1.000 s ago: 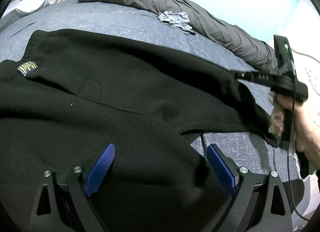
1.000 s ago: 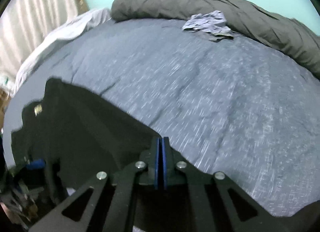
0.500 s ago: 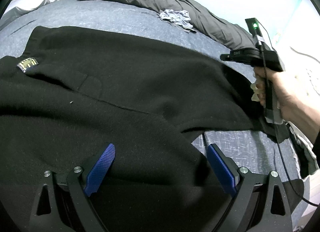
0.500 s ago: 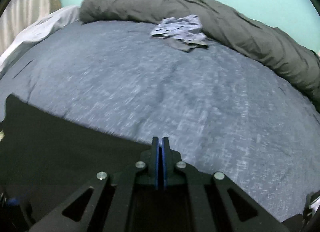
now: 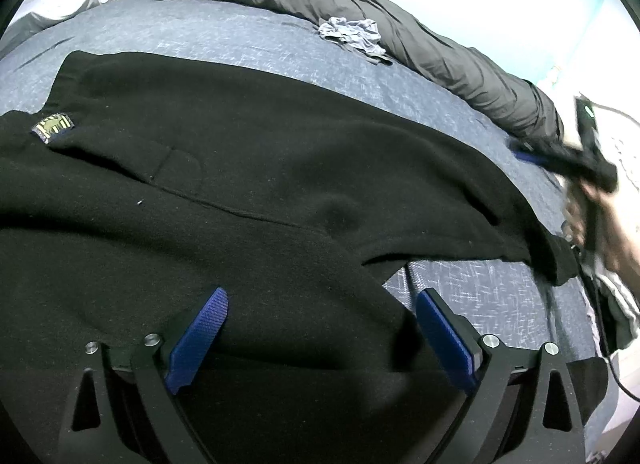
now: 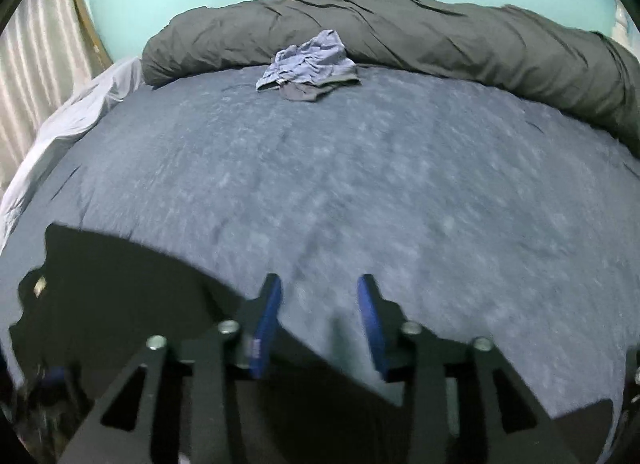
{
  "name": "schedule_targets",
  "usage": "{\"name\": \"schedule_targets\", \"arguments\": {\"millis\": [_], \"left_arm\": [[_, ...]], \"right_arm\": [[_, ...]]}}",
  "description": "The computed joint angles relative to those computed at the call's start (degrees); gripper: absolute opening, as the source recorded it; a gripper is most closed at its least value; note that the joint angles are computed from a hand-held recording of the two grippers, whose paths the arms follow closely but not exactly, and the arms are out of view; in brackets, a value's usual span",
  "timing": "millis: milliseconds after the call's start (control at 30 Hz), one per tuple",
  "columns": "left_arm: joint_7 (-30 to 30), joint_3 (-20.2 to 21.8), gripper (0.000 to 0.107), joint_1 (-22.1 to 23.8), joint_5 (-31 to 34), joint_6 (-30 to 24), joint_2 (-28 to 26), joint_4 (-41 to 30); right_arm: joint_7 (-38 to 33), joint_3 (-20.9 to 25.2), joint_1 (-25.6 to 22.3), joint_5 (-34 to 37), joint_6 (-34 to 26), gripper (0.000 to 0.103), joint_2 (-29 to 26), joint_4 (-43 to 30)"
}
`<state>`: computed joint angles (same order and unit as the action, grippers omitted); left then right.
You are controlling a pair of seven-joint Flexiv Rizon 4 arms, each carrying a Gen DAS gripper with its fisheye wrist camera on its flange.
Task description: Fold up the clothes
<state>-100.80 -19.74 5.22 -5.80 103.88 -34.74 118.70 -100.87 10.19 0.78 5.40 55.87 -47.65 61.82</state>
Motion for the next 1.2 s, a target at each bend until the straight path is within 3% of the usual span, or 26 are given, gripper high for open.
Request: {"name": "schedule_targets", "arguments": {"millis": [100, 233, 600, 700, 933, 967, 1033, 1067, 1100, 1200], "left_arm": [[0.1, 1.1, 0.098, -1.1, -0.3, -0.2, 0.2, -0.2], [0.3, 2.2, 0.098, -2.2, -0.7, -0.5, 0.3, -0.4], [1.6, 5.6, 0.100, -5.6, -2.0, -1.1, 0.2, -1.0], [2.0, 6.3, 0.101, -6.3, -2.3, -1.2, 0.2, -1.1], [2.5, 6.3, 0.101, -6.4, -2.6, -1.1, 0.2, -0.9], [2.5, 6.4, 0.101, -6.5, -2.6, -1.2, 0.3, -1.0], [2.7, 6.7, 0.101, -6.8, -2.8, -1.3, 0.3, -1.0], [2.8, 6.8, 0.102, -6.9, -2.8, -1.3, 0.4, -1.0], [2.9, 6.9, 0.102, -7.0, -2.8, -1.3, 0.3, -1.1], [3.0, 7.4, 0.102, -7.6, -3.1, -1.4, 0.3, -1.3]], "right_arm": [[-3.3, 0.7, -3.4, 1.6, 0.0, 0.046, 3.8, 5.7], [1.6, -5.1, -4.1, -1.3, 0.9, 0.046, 6.8, 12.2], [15.4, -12.7, -5.8, -10.0, 4.0, 0.055, 8.2, 20.3], [18.7, -12.8, -6.8, -10.9, 5.2, 0.068, 7.9, 20.7], [21.9, -11.2, -8.8, -11.6, 7.0, 0.068, 6.2, 19.7], [21.3, -10.7, -9.1, -11.5, 8.2, 0.065, 6.3, 20.1], [20.0, -9.9, -9.6, -11.3, 10.7, 0.031, 6.5, 20.9], [20.0, -10.2, -9.2, -11.7, 11.9, 0.025, 6.7, 21.3], [20.0, -10.5, -8.8, -12.1, 13.2, 0.011, 6.8, 21.8], [20.6, -10.5, -8.6, -12.2, 15.7, 0.007, 6.2, 20.8]]}}
